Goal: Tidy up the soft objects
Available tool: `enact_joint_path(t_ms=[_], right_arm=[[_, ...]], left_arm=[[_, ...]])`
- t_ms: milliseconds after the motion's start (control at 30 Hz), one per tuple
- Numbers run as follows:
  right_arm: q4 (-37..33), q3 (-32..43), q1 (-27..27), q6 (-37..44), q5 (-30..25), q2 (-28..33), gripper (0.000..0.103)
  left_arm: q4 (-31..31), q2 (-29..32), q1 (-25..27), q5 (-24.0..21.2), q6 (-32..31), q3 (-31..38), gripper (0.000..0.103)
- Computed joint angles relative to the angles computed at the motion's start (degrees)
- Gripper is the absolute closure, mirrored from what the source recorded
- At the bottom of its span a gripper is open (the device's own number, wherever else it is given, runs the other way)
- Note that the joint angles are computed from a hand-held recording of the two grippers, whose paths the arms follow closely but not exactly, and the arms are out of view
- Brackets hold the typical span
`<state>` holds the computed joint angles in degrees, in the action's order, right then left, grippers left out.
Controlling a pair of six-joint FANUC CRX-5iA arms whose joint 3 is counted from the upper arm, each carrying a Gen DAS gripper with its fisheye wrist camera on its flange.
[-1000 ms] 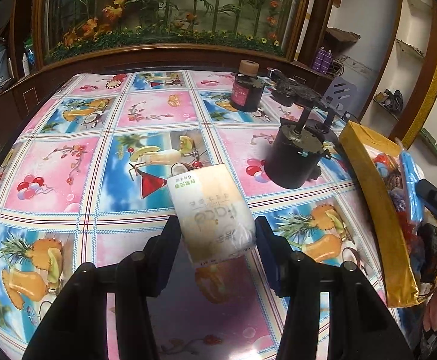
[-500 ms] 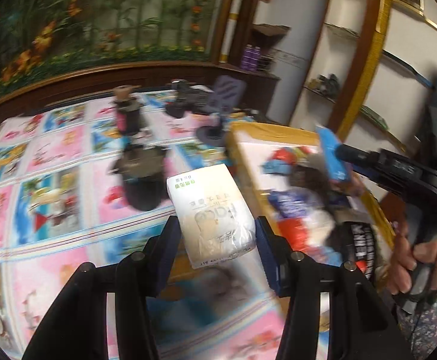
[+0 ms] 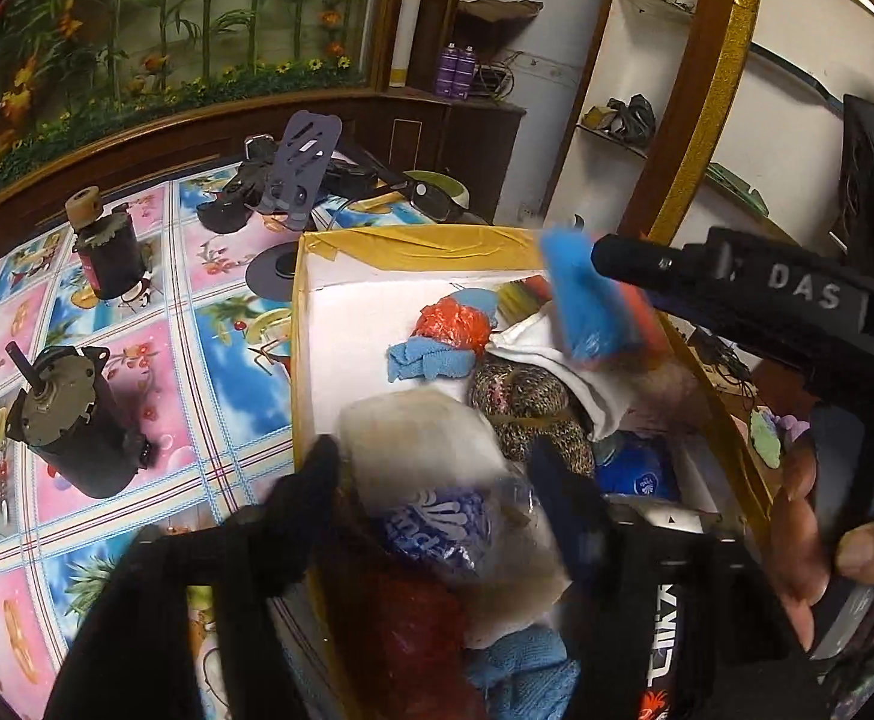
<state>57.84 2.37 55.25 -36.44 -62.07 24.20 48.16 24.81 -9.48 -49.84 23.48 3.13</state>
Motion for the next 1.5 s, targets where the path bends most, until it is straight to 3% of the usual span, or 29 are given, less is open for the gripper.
enact_joint_path(t_ms=[33, 67, 200, 267, 333, 467, 567, 633, 833, 867, 1000, 1167, 1300, 1367, 1500], right_arm=[[0.38, -0.78, 0.19, -0.50, -0.15, -0.47, 0.027], [1.16, -1.57, 0.44, -1.36, -0.62, -0.81, 0.019], [2.66, -4.31, 1.23, -3.25, -0.37, -2.52, 0.019], [5.65, -6.48, 2.73, -7.35, -3.34, -3.37, 0.019], [3.82, -4.65, 5.22, -5.45, -11.89, -2.28, 0.019], [-0.02, 0.66, 8.76, 0.03, -28.94, 2.08, 0.018], [0.77, -1.03, 9.62, 2.51, -27.38, 1.44, 0.018], [0.04, 1.08, 9.98, 6.28, -29.20, 2.96, 0.019], [-1.11, 1.79, 11.46, 10.05, -29.47, 4.65, 0.019], [-0.86, 1.80, 11.83, 9.86, -29.76, 4.92, 0.019], [-0.74, 1.60, 14.01, 7.11, -32.12, 5.48, 0.019], [-1.18, 1.40, 15.50, 4.89, -32.11, 5.06, 0.018], [-0.86, 3.23, 16.11, 5.25, -33.74, 5.83, 0.018], [-0.20, 4.35, 16.53, 5.18, -34.81, 6.22, 0.012], [1.90, 7.24, 16.86, 5.64, -36.18, 7.56, 0.008]], left_arm=[[1.22, -0.59, -0.05, 1.00, -1.39, -1.17, 0.023], [2.43, -1.06, -0.09, 1.58, -2.64, -2.06, 0.023], [4.13, -1.81, 0.20, 1.30, -4.84, -3.16, 0.021], [5.80, -2.29, 0.47, 0.83, -7.01, -4.27, 0.021], [7.70, -3.61, 0.26, 2.72, -10.41, -6.56, 0.021], [17.93, -6.18, -0.87, 5.27, -20.23, -12.34, 0.018], [15.79, -7.75, -2.33, 8.77, -21.21, -13.88, 0.015], [15.62, -9.54, -3.77, 12.23, -24.44, -16.36, 0.015], [24.89, -16.05, -7.89, 20.97, -43.45, -26.52, 0.015], [24.78, -16.72, -7.53, 20.11, -44.11, -27.23, 0.015], [17.41, -17.53, -4.14, 13.50, -36.04, -26.39, 0.015], [16.21, -18.27, -2.92, 11.39, -33.57, -26.73, 0.015], [17.76, -18.55, -2.45, 11.61, -33.32, -27.15, 0.015], [19.13, -18.87, -1.86, 11.53, -33.01, -27.47, 0.015], [24.69, -20.56, -1.74, 14.70, -36.32, -29.64, 0.015]])
